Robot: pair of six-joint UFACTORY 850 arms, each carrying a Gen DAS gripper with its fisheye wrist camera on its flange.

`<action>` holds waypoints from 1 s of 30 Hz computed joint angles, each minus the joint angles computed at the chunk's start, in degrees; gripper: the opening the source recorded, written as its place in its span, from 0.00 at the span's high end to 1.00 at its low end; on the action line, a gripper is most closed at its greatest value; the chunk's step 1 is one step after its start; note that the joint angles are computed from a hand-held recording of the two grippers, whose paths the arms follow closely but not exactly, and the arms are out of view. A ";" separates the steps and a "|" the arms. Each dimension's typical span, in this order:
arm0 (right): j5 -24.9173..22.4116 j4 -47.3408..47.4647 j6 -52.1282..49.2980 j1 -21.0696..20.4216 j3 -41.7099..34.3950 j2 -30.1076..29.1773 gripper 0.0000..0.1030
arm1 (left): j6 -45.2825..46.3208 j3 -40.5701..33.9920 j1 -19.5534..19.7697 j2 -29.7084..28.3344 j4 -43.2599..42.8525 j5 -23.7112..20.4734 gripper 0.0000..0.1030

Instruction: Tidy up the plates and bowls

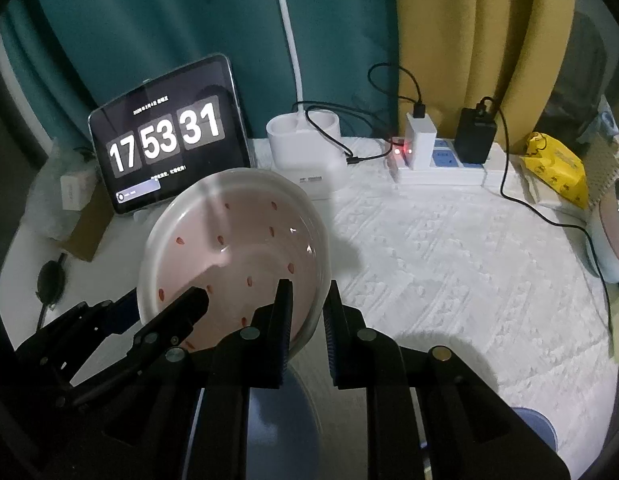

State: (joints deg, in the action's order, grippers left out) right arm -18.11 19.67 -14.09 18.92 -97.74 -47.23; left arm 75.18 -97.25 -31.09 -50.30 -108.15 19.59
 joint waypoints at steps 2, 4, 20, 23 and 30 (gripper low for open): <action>0.48 1.19 -1.15 -0.13 1.04 0.78 0.84 | -0.60 0.38 -0.42 0.40 0.55 0.39 0.67; 1.18 2.70 -2.66 -0.30 2.56 1.87 0.84 | -0.78 0.62 -0.82 0.70 0.73 0.78 0.67; 4.72 16.68 -16.66 -2.55 12.36 9.19 0.84 | -0.65 0.76 -4.47 2.10 1.00 3.65 0.67; 5.21 19.60 -19.60 -3.06 14.03 10.42 0.84 | -0.34 0.47 -5.25 2.08 0.64 4.15 0.67; 6.13 27.53 -27.78 -4.59 18.03 13.25 0.84 | 0.07 -0.31 -6.91 1.78 0.06 4.69 0.67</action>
State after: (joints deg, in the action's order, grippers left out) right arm -11.98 47.20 -41.87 14.33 -79.71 -33.98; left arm 75.25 -97.57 -38.00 -48.52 -108.09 24.27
